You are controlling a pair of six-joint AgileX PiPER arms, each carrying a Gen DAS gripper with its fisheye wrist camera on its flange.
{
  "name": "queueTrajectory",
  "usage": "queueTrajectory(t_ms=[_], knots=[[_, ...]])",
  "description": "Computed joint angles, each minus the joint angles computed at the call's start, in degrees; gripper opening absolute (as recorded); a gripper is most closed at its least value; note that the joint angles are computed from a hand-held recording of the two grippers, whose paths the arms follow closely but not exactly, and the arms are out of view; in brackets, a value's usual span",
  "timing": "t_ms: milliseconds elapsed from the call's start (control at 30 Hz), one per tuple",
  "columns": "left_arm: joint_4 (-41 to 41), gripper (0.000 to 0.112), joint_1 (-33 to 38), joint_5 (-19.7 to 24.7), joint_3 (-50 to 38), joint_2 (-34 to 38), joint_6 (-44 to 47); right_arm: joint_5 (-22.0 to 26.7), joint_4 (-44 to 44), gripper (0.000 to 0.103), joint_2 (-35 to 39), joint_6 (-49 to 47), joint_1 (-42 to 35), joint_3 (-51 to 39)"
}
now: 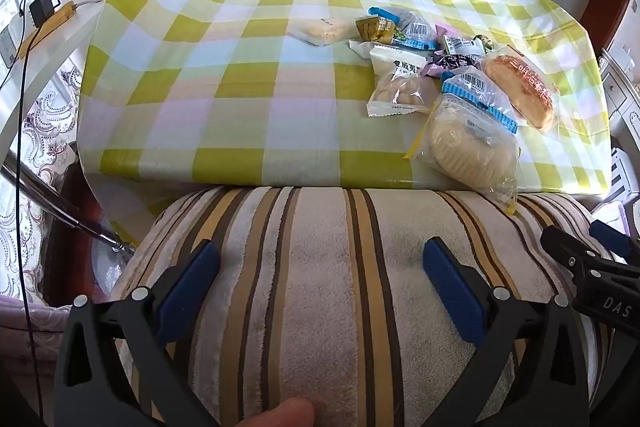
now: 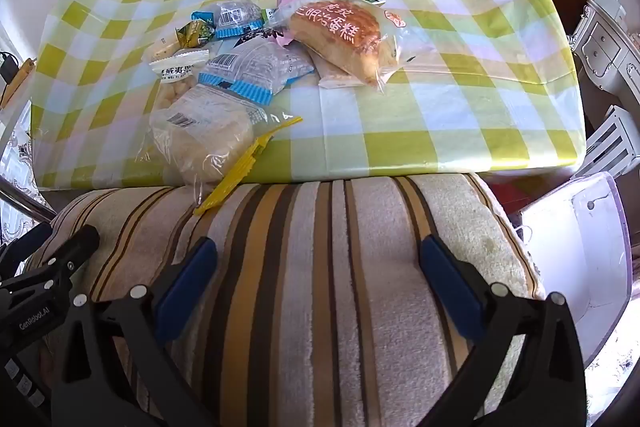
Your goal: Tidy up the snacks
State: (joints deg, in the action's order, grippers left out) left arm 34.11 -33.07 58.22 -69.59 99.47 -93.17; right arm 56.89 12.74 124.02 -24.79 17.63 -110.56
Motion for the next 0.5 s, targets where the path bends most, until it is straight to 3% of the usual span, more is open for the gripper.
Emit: queueTrajectory(t_ms=[500], knots=[[0.08,0.099,0.21,-1.91,1.48,-0.59,-1.28,0.05,-0.14,0.102,0.08,0.10,0.13,-0.22]])
